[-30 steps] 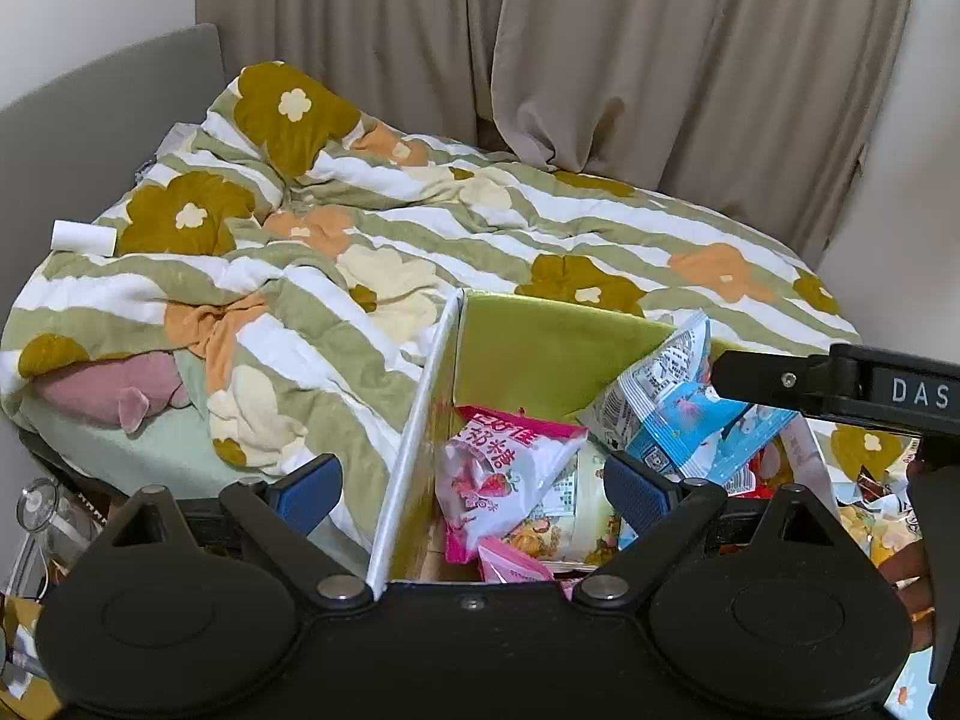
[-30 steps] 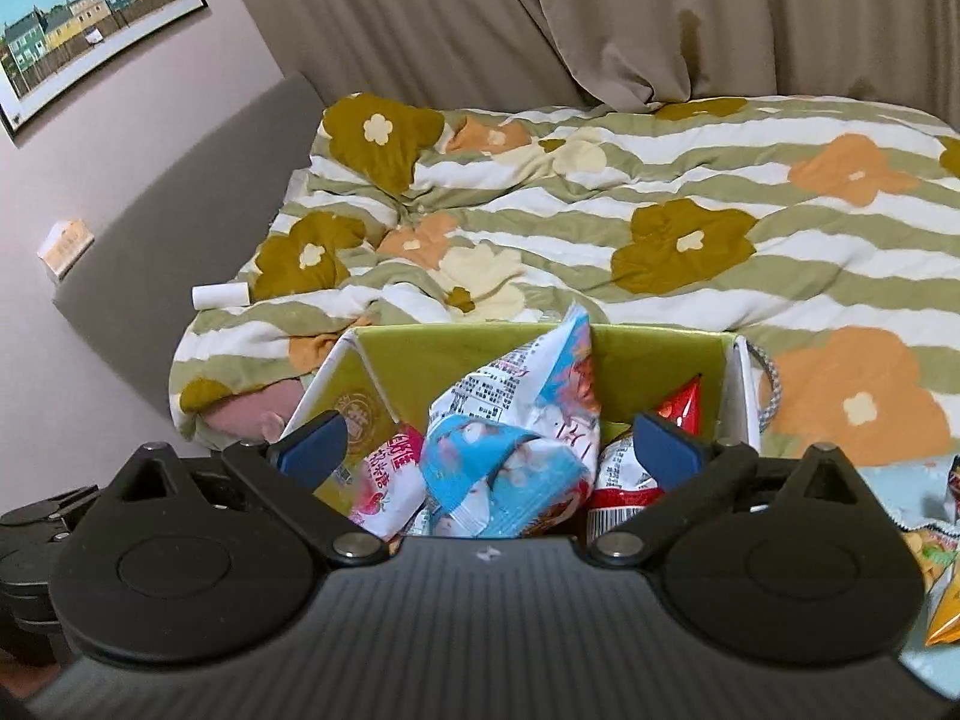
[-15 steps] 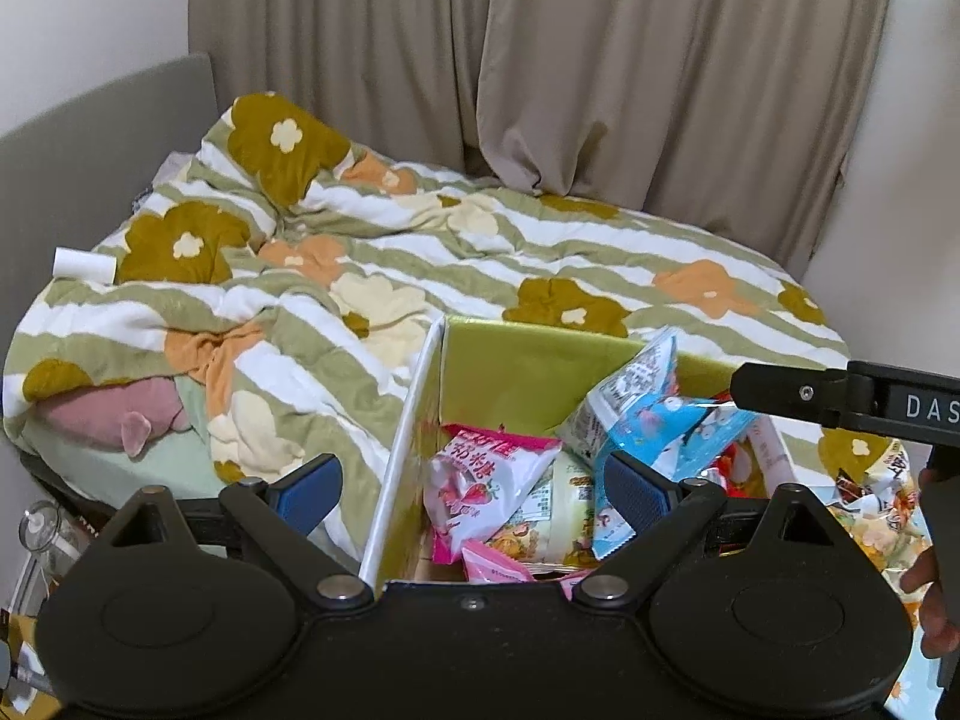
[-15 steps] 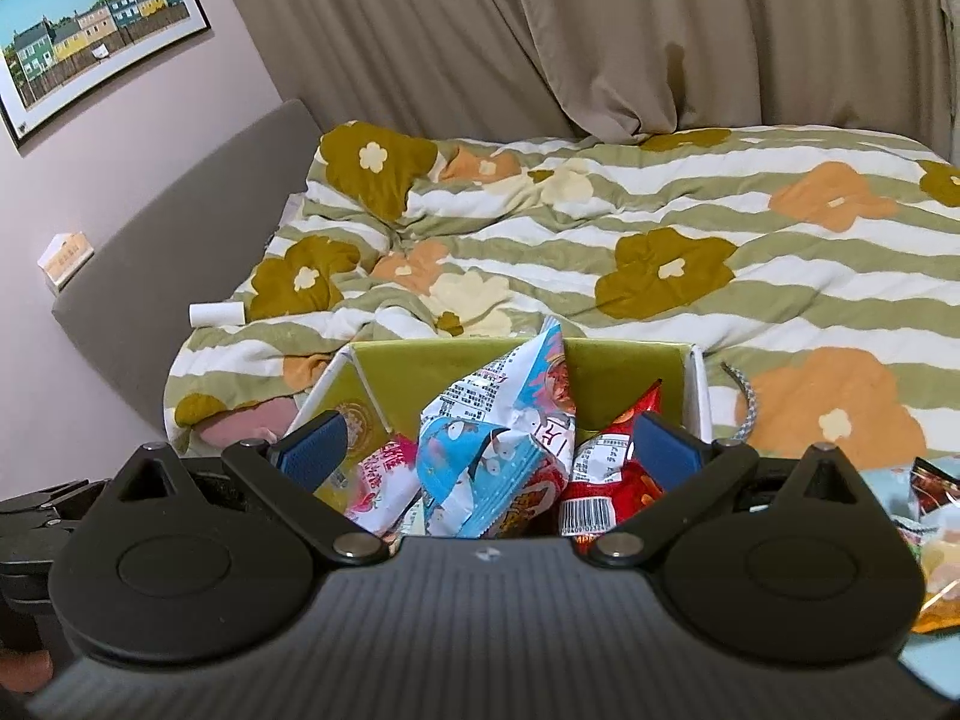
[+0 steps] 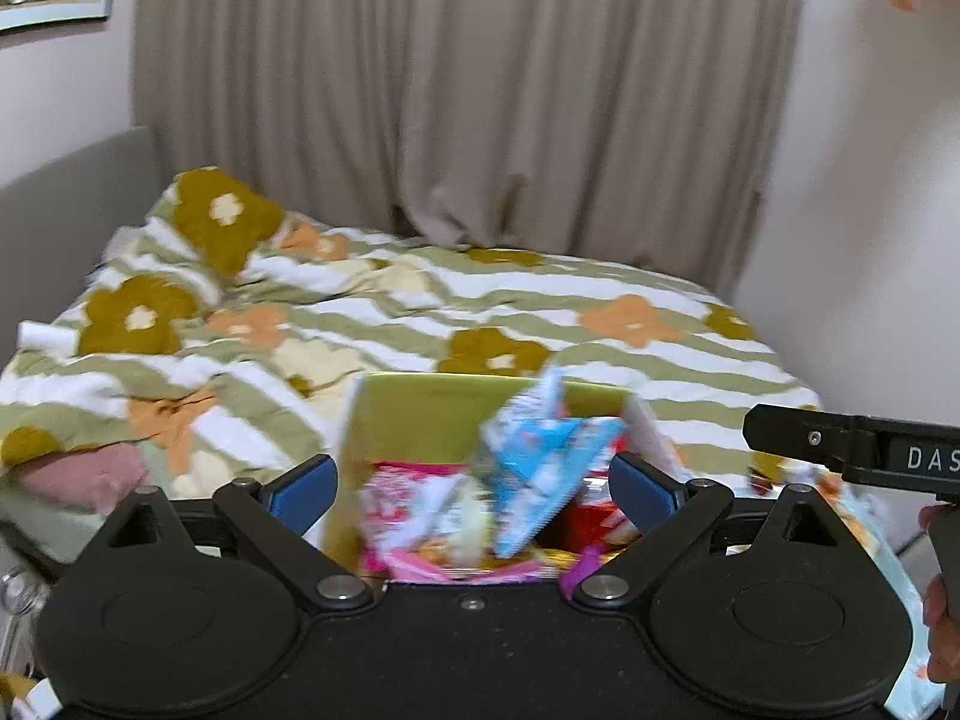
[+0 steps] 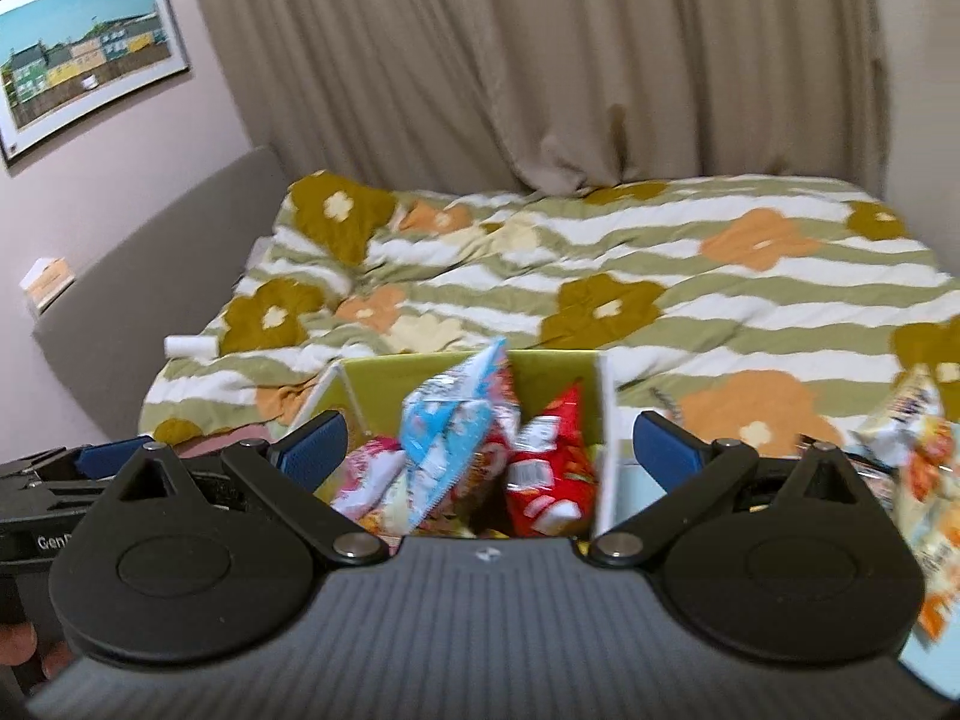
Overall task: Organize snacks
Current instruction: 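Move both open tools back over the remaining snack bags, then grasp the TATRF chip bag with the left tool while the right tool grasps the orange cake packet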
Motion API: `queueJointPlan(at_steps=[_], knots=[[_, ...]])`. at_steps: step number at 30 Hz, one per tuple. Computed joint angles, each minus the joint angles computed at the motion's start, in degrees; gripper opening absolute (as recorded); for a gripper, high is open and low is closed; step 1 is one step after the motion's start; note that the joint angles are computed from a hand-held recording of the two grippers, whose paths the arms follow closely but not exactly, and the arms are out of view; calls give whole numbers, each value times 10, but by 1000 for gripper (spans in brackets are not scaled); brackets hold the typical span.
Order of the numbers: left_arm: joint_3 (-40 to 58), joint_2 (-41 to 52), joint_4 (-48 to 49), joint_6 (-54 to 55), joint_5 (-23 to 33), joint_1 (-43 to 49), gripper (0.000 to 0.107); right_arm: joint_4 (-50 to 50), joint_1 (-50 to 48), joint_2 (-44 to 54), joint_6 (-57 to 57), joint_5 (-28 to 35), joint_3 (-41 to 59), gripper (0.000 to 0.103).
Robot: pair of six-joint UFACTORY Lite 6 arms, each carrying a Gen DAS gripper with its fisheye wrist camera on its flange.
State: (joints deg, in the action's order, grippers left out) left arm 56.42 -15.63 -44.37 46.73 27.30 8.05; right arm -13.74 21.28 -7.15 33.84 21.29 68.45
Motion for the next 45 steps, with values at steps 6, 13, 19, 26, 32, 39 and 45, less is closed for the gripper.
queueJointPlan(at_steps=[6, 13, 19, 26, 32, 39, 45], knots=[[-31, -43, -9, -5, -11, -71, 99, -140, -2, -128, 130, 56, -92, 103], [-23, -25, 213, -279, -91, -247, 99, 36, -167, -226, -96, 52, -166, 103], [32, 69, 513, -639, -123, -397, 99, 330, -387, -204, -456, 63, -179, 103], [159, 239, 756, -919, -106, -514, 99, 590, -604, -79, -790, 129, -144, 103], [316, 418, 787, -946, -73, -558, 97, 639, -670, 70, -851, 158, -70, 103], [555, 637, 706, -843, -6, -571, 93, 657, -682, 227, -851, 166, 17, 103], [762, 789, 662, -787, 69, -579, 88, 654, -678, 304, -839, 159, 60, 103]])
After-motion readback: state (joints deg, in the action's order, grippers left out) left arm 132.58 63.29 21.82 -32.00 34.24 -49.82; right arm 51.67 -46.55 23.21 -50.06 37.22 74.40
